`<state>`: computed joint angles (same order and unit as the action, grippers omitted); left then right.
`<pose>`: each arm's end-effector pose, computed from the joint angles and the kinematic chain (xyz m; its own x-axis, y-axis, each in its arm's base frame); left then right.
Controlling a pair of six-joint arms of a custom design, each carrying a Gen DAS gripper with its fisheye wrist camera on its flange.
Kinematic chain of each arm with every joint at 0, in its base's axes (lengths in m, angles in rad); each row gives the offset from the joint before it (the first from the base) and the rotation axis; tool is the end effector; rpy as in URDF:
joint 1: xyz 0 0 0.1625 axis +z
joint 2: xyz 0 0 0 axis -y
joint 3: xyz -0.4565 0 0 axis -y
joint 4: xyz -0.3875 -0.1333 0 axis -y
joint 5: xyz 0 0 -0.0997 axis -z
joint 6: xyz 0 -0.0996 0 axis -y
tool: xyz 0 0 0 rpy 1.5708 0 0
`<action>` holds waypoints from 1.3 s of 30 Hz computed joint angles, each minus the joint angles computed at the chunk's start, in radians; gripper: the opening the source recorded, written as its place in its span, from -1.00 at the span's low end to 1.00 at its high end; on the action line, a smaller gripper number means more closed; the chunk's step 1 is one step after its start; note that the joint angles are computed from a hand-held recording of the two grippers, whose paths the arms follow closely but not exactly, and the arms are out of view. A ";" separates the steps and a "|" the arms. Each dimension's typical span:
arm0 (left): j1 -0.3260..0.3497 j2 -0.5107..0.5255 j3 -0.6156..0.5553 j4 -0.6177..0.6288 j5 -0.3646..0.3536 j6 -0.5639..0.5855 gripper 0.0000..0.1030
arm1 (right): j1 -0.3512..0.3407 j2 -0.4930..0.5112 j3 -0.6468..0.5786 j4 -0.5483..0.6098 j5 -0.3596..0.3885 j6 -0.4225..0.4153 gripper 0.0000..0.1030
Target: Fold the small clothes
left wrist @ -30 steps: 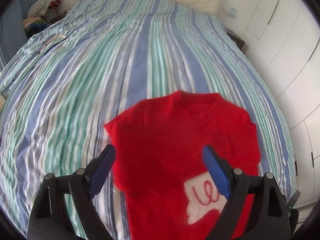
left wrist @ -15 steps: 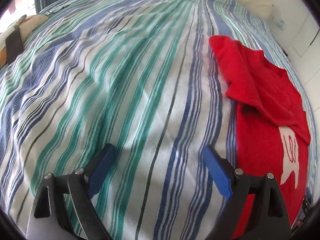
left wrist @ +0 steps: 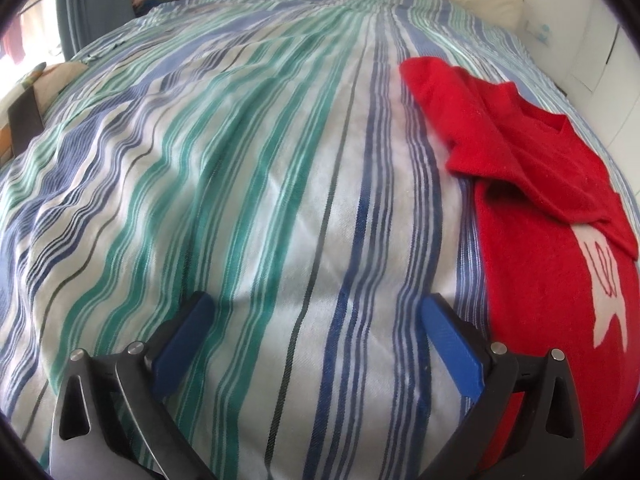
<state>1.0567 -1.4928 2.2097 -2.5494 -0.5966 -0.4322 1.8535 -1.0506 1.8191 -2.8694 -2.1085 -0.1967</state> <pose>-0.0278 -0.4879 0.3347 -0.7388 -0.2707 -0.6172 0.1823 0.8014 -0.5696 0.2561 -0.5866 0.2659 -0.8327 -0.1530 0.5322 -0.4113 0.8143 -0.4095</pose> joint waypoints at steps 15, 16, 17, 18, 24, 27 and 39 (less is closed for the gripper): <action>0.004 -0.002 0.007 -0.035 -0.011 0.020 0.99 | -0.003 0.358 -0.383 0.353 0.207 0.250 -0.85; 0.004 -0.002 0.008 -0.039 -0.011 0.020 0.99 | 0.011 0.345 -0.353 0.286 0.183 0.215 -0.85; 0.004 -0.001 0.009 -0.042 -0.010 0.022 0.99 | 0.028 0.332 -0.323 0.225 0.136 0.184 -0.85; 0.005 0.002 0.009 -0.043 -0.007 0.023 0.99 | 0.047 0.327 -0.305 0.183 0.079 0.147 -0.85; 0.000 -0.003 0.010 -0.037 -0.006 0.018 0.99 | 0.048 0.334 -0.294 0.244 -0.052 0.156 -0.25; -0.013 -0.025 0.006 0.001 -0.016 0.001 0.99 | 0.039 0.288 -0.200 0.077 -0.004 0.158 -0.08; -0.070 -0.090 -0.013 0.097 -0.176 -0.024 0.98 | 0.040 0.036 0.131 -0.110 0.056 -0.036 0.15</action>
